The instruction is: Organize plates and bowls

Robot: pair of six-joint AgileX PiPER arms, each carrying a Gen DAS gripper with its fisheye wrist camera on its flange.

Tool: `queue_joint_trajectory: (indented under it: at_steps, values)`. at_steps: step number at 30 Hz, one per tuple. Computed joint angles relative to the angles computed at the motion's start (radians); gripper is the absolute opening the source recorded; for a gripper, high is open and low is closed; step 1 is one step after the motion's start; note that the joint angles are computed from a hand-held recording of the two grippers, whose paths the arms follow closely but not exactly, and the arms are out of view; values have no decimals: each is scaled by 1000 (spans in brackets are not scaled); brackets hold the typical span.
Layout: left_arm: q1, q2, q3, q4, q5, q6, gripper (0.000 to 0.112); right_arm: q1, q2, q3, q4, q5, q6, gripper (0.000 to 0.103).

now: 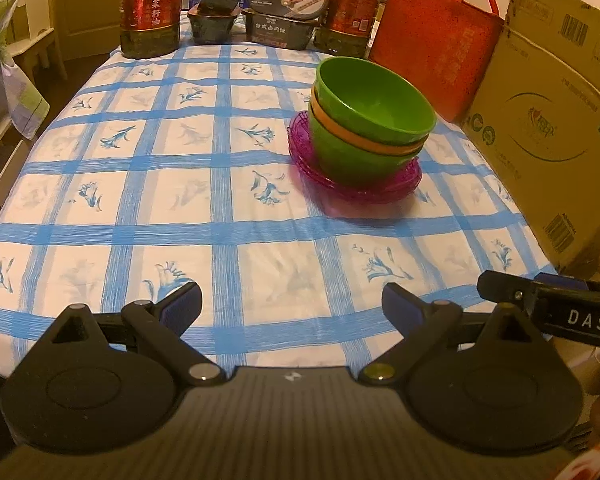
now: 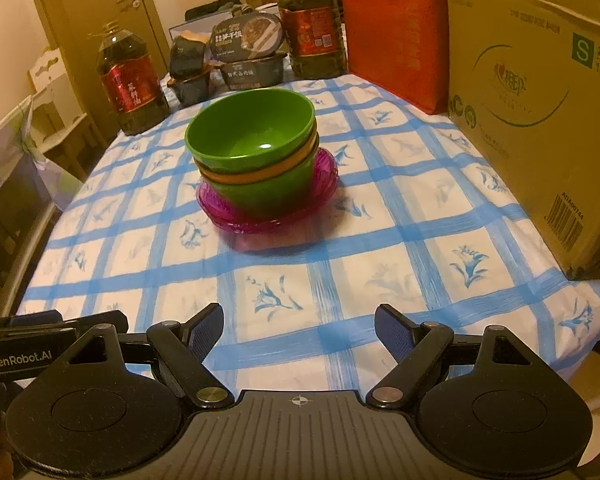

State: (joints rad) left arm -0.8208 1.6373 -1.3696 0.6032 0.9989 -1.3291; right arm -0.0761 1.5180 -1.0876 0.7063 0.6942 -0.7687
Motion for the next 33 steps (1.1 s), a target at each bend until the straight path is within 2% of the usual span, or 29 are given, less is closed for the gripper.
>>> queue_joint_trajectory:
  at_steps: [33]
  values:
    - [-17,-3,8,28,13,-18,96,-2,-8,13,-9,8,-1,82]
